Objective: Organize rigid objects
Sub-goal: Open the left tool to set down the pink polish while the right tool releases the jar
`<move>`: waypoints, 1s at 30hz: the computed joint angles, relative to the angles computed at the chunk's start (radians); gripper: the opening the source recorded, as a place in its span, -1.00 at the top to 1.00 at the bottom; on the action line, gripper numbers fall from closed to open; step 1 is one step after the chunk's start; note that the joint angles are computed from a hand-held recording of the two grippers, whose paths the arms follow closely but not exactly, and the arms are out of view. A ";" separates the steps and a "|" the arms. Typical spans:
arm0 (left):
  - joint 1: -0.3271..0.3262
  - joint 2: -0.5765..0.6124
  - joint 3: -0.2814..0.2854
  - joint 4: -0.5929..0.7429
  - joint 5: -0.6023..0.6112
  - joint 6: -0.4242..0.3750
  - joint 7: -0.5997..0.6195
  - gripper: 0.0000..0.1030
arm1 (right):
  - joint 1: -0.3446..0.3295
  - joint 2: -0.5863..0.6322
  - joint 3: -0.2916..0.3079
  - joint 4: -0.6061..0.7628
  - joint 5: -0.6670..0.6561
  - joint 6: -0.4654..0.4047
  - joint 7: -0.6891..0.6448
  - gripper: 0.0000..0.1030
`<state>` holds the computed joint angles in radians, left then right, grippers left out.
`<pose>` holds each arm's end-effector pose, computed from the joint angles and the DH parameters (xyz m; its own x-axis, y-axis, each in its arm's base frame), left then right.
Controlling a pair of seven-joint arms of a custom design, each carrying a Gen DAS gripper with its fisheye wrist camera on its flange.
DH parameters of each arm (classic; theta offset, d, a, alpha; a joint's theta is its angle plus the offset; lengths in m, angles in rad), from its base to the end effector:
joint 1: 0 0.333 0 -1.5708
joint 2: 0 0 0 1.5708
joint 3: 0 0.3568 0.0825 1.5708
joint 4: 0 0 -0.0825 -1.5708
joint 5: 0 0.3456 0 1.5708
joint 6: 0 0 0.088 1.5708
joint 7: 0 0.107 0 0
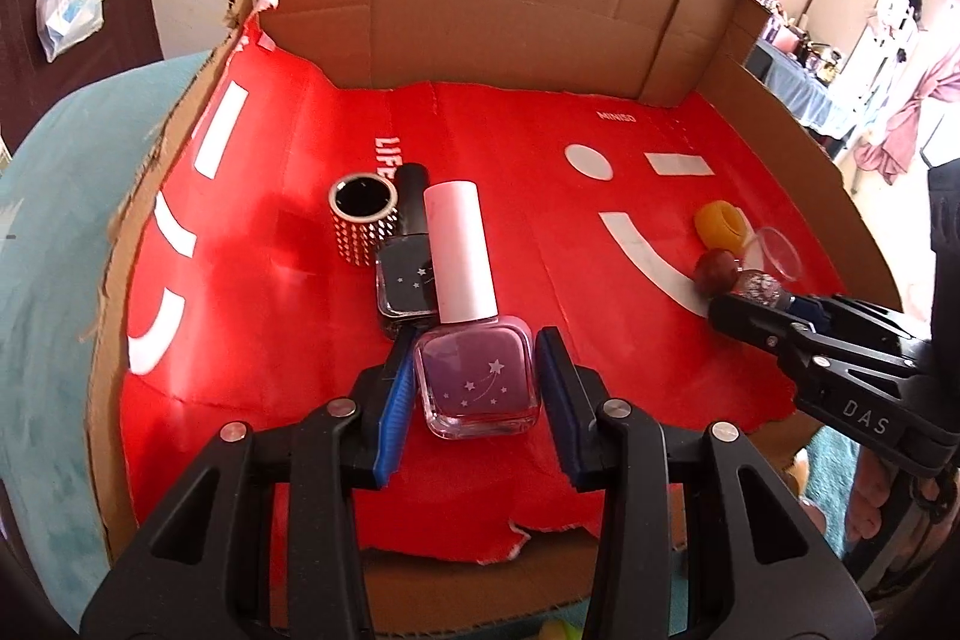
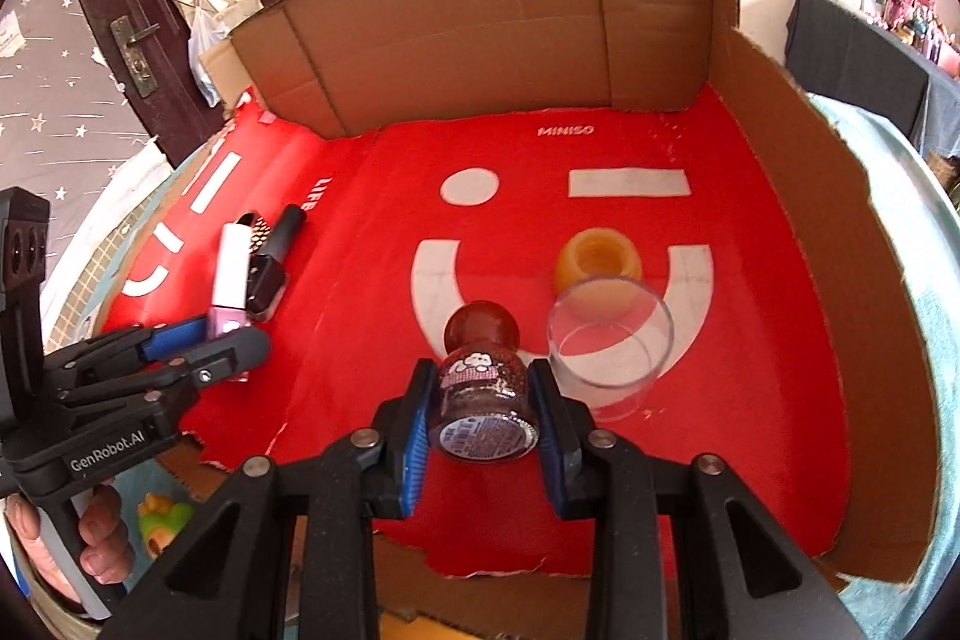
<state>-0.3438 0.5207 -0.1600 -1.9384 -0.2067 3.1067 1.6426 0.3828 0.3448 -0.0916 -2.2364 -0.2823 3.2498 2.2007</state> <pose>0.5972 -0.2916 0.3542 -0.3648 -0.9162 0.1656 -0.7815 0.2046 -0.5894 0.5500 0.1978 0.3604 0.0358 -0.9782 -0.2044 -0.8076 0.0921 -0.5825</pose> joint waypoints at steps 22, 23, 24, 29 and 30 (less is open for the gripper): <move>-0.025 0.010 0.033 0.021 0.030 -0.023 -0.030 0.29 | 0.173 0.020 -0.209 0.021 -0.071 -0.023 0.105 0.36; -0.033 0.010 0.043 0.019 0.035 -0.017 -0.034 0.29 | 0.170 0.020 -0.205 0.021 -0.072 -0.023 0.106 0.36; -0.034 0.011 0.045 0.020 0.037 -0.017 -0.035 0.29 | 0.166 0.019 -0.202 0.021 -0.073 -0.022 0.107 0.36; -0.028 0.012 0.038 0.021 0.038 -0.017 -0.035 0.29 | 0.163 0.019 -0.200 0.020 -0.074 -0.019 0.111 0.36; -0.027 0.012 0.036 0.020 0.037 -0.017 -0.034 0.28 | 0.163 0.020 -0.201 0.020 -0.074 -0.019 0.111 0.36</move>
